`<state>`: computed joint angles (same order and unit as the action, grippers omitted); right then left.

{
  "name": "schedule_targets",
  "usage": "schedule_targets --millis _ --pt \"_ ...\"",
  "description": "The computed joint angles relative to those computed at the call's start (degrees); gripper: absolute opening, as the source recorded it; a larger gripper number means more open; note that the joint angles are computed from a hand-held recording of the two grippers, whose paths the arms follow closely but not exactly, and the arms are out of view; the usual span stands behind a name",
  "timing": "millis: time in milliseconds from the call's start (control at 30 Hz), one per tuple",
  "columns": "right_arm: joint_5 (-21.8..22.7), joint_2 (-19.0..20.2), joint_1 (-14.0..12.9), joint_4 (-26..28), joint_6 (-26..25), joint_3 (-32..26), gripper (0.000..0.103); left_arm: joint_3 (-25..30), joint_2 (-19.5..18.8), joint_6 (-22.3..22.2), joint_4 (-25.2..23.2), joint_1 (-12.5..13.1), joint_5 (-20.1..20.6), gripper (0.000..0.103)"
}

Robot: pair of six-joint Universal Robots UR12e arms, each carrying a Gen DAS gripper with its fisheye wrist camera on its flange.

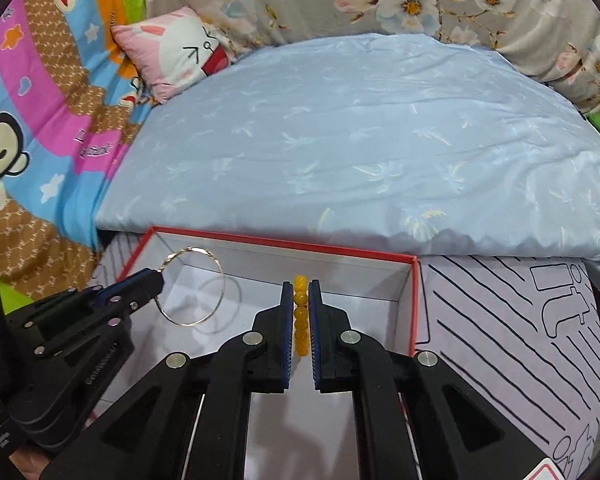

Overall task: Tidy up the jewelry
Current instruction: 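Carry both bracelets into the red box and open both tools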

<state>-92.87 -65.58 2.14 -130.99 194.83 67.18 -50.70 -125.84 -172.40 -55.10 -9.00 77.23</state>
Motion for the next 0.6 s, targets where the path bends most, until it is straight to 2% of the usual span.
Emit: schedule_targets --millis 67,100,133,167,200,433,600 --pt "-2.31 -0.08 0.17 0.14 -0.17 0.15 0.018 0.02 -0.17 -0.28 0.11 -0.1 0.37 0.005" --pt "-3.63 -0.34 0.31 -0.51 -0.57 0.6 0.026 0.11 -0.21 -0.35 0.09 -0.18 0.82 0.016" --pt "-4.67 -0.7 0.43 -1.25 -0.69 1.05 0.029 0.11 -0.21 -0.39 0.18 -0.17 0.88 0.023" --pt "-5.1 -1.0 0.48 -1.69 -0.72 1.34 0.033 -0.4 0.08 -0.83 1.04 -0.12 1.11 0.037" --pt "-5.69 -1.54 0.56 -2.4 -0.72 1.97 0.035 -0.78 0.31 -1.15 1.87 -0.12 1.2 0.041" --pt "-5.37 -6.35 0.86 -4.5 0.48 6.9 0.037 -5.28 3.91 -1.87 4.81 0.88 0.14 0.042" --pt "-5.9 -11.01 1.82 -5.9 1.76 12.2 0.041 -11.26 8.55 -1.98 6.65 2.11 -0.02 0.042"
